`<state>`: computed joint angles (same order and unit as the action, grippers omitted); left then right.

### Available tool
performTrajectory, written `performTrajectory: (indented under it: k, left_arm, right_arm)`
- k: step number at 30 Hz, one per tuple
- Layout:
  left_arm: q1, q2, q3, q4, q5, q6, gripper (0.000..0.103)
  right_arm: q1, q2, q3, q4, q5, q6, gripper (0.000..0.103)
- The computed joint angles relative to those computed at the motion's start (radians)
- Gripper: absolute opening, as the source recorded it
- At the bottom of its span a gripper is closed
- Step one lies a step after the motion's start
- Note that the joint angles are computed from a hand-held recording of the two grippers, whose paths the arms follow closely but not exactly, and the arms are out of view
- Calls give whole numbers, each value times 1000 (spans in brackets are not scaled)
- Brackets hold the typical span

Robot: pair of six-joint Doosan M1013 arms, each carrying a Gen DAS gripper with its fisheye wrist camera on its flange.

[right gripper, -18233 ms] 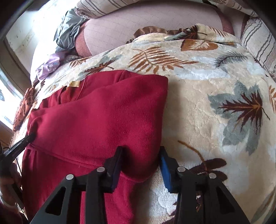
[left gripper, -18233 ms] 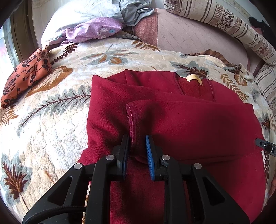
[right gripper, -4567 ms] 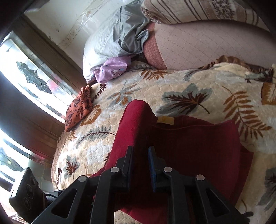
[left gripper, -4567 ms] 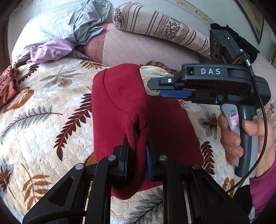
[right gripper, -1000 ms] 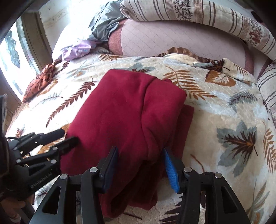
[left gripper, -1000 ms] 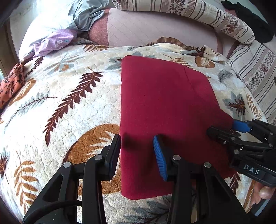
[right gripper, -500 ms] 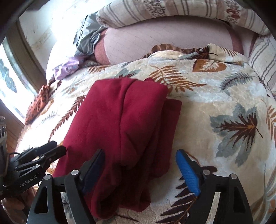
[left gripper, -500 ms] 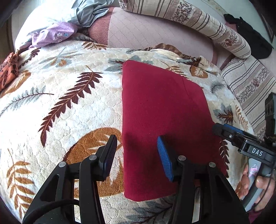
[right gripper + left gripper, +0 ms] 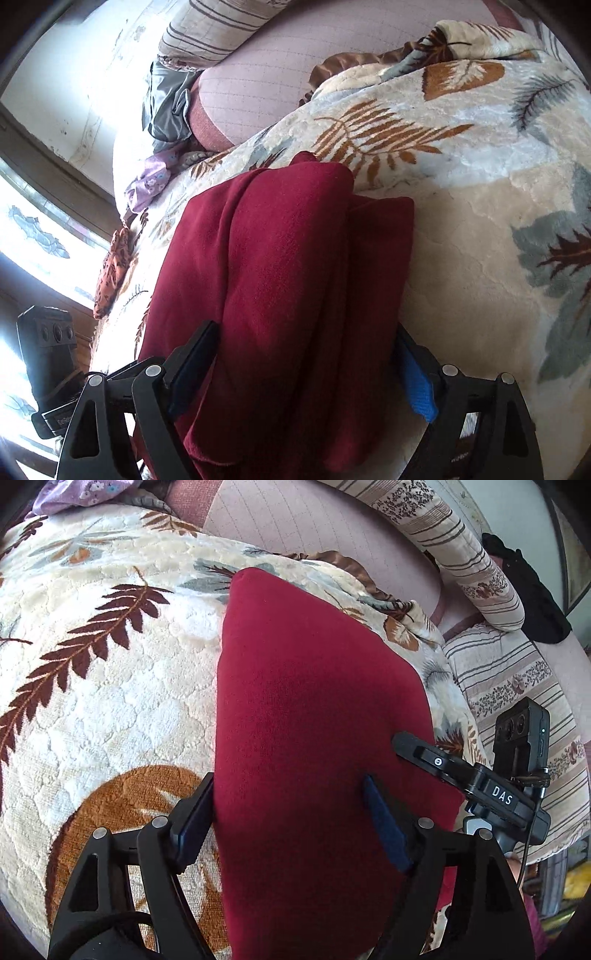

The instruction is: Fold small clothes

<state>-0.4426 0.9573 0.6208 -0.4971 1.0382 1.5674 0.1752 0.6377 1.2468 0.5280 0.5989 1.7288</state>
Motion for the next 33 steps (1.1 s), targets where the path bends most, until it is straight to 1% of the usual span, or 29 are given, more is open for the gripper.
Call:
performTrajectory:
  k: [1, 2, 3, 4, 5, 6, 8, 11, 14, 18, 20, 21, 23, 24, 25, 26, 28, 29, 31, 32, 33]
  left_arm:
    - [0, 1, 0, -3, -3, 6, 76]
    - [0, -2, 7, -5, -11, 14, 72]
    - [1, -7, 16, -9, -21, 20, 67]
    - [1, -14, 27, -12, -31, 29, 64]
    - [1, -23, 38, -13, -40, 39, 57]
    - [2, -31, 48, -21, -46, 49, 51]
    - [7, -43, 57, -48, -41, 61, 48]
    - [10, -88, 110, -71, -60, 88, 46]
    - [17, -150, 188, -84, -86, 118, 46]
    - [21, -244, 318, -56, -128, 138, 46]
    - [15, -282, 380, -1, -145, 119, 46]
    - [11, -296, 410, 23, -152, 101, 47]
    - [5, -310, 452, 77, -146, 64, 47]
    - [0, -312, 467, 116, -145, 43, 48]
    - [-4, -319, 488, 141, -161, 27, 50]
    - [-5, -332, 515, 148, -190, 23, 53]
    - [-10, -349, 535, 182, -215, 2, 55]
    - [-12, -357, 544, 207, -229, -15, 56]
    - [-19, -373, 564, 259, -263, -45, 56]
    - [-23, -377, 568, 293, -273, -62, 57]
    - [-28, -382, 574, 329, -281, -80, 58]
  right_arm:
    - [4, 4, -6, -6, -6, -9, 70]
    - [5, 7, -11, 4, -7, -27, 65]
    - [9, 9, -18, -16, -5, -17, 63]
    - [14, 10, -27, -44, 1, -6, 58]
    - [17, 9, -31, -68, 3, -1, 54]
    - [19, 5, -30, -80, 2, 0, 51]
    - [20, -7, -24, -76, 0, -12, 46]
    - [17, -26, -13, -1, -2, -73, 43]
    - [23, -45, -8, 48, 18, -114, 42]
    - [31, -83, 29, 190, 34, -221, 41]
    - [47, -96, 44, 190, 51, -224, 41]
    - [56, -99, 48, 173, 64, -215, 41]
    - [78, -94, 47, 98, 95, -163, 41]
    - [90, -86, 38, 34, 119, -115, 42]
    - [104, -76, 23, -59, 154, -49, 43]
    - [119, -73, 14, -153, 172, 8, 51]
    - [139, -96, 35, -248, 136, 66, 52]
    - [148, -108, 39, -293, 131, 97, 52]
    - [171, -134, 51, -430, 113, 175, 52]
    - [182, -148, 61, -486, 97, 193, 52]
    - [192, -160, 69, -514, 83, 188, 52]
